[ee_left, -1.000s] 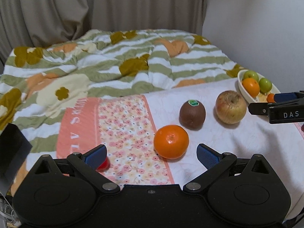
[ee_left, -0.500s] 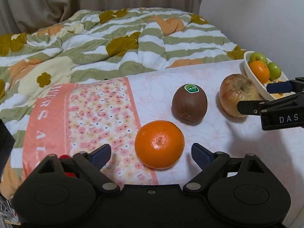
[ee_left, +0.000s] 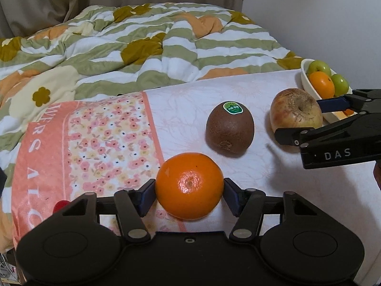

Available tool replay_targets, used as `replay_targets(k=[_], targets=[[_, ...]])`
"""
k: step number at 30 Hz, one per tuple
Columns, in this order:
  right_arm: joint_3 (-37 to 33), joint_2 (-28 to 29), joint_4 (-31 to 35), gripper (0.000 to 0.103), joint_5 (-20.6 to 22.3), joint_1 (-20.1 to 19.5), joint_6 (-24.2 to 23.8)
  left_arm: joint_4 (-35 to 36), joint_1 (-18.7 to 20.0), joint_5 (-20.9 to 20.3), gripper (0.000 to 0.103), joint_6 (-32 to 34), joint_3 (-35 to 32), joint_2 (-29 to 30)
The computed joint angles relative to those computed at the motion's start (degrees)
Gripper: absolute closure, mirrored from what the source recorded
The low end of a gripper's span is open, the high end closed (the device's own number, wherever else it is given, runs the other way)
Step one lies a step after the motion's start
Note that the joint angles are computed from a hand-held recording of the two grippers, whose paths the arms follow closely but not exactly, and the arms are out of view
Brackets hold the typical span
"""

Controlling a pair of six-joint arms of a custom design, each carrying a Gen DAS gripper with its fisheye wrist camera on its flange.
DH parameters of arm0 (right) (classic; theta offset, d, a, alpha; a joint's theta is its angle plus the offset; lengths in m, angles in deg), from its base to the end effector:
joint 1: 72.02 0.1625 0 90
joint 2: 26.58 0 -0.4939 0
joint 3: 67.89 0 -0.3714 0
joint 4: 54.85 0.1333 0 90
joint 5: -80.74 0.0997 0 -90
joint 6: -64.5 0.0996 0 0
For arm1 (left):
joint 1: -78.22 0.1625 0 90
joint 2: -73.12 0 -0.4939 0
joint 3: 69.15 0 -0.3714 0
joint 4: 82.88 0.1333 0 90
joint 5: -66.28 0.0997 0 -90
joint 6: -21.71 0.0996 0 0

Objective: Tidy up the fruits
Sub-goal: 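Grasp the large orange with the left tool while the right tool grasps the large pale apple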

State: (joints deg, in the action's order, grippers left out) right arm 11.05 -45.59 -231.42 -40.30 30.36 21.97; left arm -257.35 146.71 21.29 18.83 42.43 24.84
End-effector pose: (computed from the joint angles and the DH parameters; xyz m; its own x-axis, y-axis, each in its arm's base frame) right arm 0.2474 -0.7447 -0.0296 -0.5237 -0.5591 0.6427 -0.7404 0.6719 -0.0189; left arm -0.0356 -0.6459 0.1697 -0.7676 -0.0220 -0.6405 0.3037 0.8676 -0.3938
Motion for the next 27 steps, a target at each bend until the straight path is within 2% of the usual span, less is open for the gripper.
replay_targets(k=[13,16,19,27], targets=[[-1.0,0.7,0.6,0.0,0.3,-0.2,-0.1,0.2,-0.3,0.7,0.039,-5.4,2.1,-1.6],[-1.1,0.8,0.5,0.004,0.8,-0.4,0.1,-0.1,-0.5,1.0,0.039,-6.6,3.0,-2.2],[-1.2,0.9,0.4,0.014,1.2,-0.6,0.1,-0.8,-0.9,1.5,0.04,-7.4,4.0,-2.8],[0.8,-0.4,-0.4,0.014,2.2,-0.6,3.5,-4.0,-2.7,3.0,0.04,-8.4,7.3,-4.5]])
